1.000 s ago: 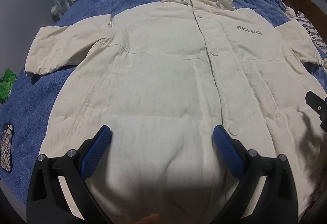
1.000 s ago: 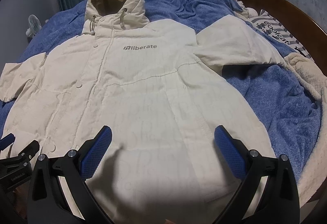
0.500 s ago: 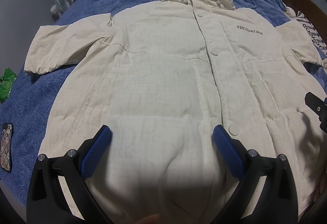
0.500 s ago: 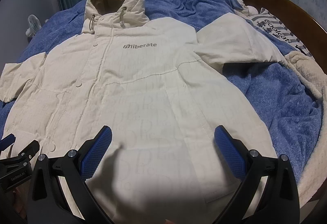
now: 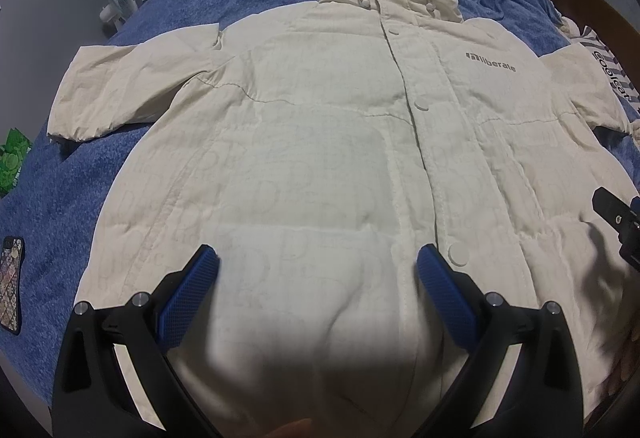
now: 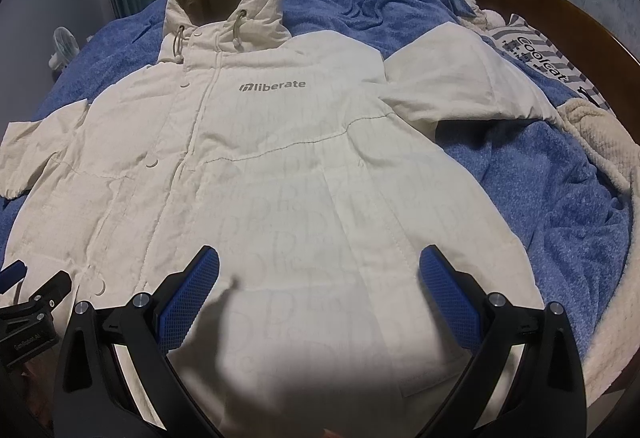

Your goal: Fold large clothes

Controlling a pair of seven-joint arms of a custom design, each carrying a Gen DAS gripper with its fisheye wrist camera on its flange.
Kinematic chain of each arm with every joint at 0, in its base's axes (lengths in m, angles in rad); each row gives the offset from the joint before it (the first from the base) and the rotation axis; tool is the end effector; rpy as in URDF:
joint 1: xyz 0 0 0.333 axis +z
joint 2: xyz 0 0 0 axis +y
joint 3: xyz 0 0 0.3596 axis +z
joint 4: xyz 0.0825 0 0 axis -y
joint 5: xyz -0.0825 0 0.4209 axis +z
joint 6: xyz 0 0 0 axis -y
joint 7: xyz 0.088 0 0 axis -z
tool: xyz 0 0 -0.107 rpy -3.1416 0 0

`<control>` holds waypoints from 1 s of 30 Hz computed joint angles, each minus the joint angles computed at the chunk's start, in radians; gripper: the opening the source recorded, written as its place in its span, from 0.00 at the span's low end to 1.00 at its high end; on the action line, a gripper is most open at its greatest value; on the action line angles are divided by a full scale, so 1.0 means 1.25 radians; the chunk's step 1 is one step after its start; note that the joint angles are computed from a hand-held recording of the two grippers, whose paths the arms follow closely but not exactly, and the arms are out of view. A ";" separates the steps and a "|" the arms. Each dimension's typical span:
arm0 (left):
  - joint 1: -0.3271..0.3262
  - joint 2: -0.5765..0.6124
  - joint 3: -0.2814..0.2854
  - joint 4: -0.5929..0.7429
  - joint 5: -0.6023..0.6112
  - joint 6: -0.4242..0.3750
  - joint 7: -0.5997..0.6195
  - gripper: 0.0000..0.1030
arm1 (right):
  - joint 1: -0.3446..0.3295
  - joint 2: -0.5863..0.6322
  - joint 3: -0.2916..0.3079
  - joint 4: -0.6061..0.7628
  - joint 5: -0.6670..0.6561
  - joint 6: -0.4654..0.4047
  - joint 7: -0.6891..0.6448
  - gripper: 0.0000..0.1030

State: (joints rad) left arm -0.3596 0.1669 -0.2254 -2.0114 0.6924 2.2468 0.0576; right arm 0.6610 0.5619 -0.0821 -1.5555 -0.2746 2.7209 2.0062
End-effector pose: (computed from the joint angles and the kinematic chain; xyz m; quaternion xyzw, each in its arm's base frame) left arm 0.5397 -0.3301 0.4079 -0.8336 0.4887 -0.1026 0.2362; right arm 0.6536 0.4549 0.4064 -0.7879 0.5302 -0.1858 0.2522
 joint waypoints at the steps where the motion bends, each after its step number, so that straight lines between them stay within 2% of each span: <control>1: 0.000 0.000 0.000 0.000 0.000 0.000 0.000 0.93 | 0.000 0.001 0.001 0.001 0.001 -0.002 -0.001 0.94; 14: 0.002 -0.003 0.001 -0.004 -0.002 0.011 -0.003 0.93 | -0.030 0.007 0.029 0.019 0.056 -0.029 -0.029 0.94; 17: 0.006 -0.002 0.001 -0.002 -0.018 0.013 -0.002 0.93 | -0.035 0.018 0.036 0.050 0.071 -0.065 -0.044 0.94; 19: 0.012 0.008 0.000 0.014 -0.047 0.002 0.020 0.93 | -0.040 0.019 0.038 0.058 0.072 -0.058 -0.060 0.94; 23: 0.013 0.001 0.005 0.002 -0.028 0.039 0.030 0.93 | -0.023 0.011 -0.001 0.047 0.035 0.010 -0.048 0.94; 25: 0.021 0.001 0.003 0.001 -0.040 0.057 0.085 0.93 | -0.008 0.018 -0.029 0.064 0.003 0.009 -0.039 0.94; 26: 0.020 0.000 0.004 0.000 -0.036 0.057 0.085 0.94 | 0.003 0.025 -0.048 0.080 -0.015 -0.002 -0.020 0.94; 28: 0.019 -0.009 0.011 -0.006 -0.014 0.056 0.054 0.93 | -0.009 0.035 -0.045 0.098 -0.019 0.000 -0.018 0.94; 30: 0.017 -0.012 0.017 0.002 0.013 0.018 0.027 0.93 | -0.013 0.044 -0.050 0.116 -0.026 0.002 -0.012 0.94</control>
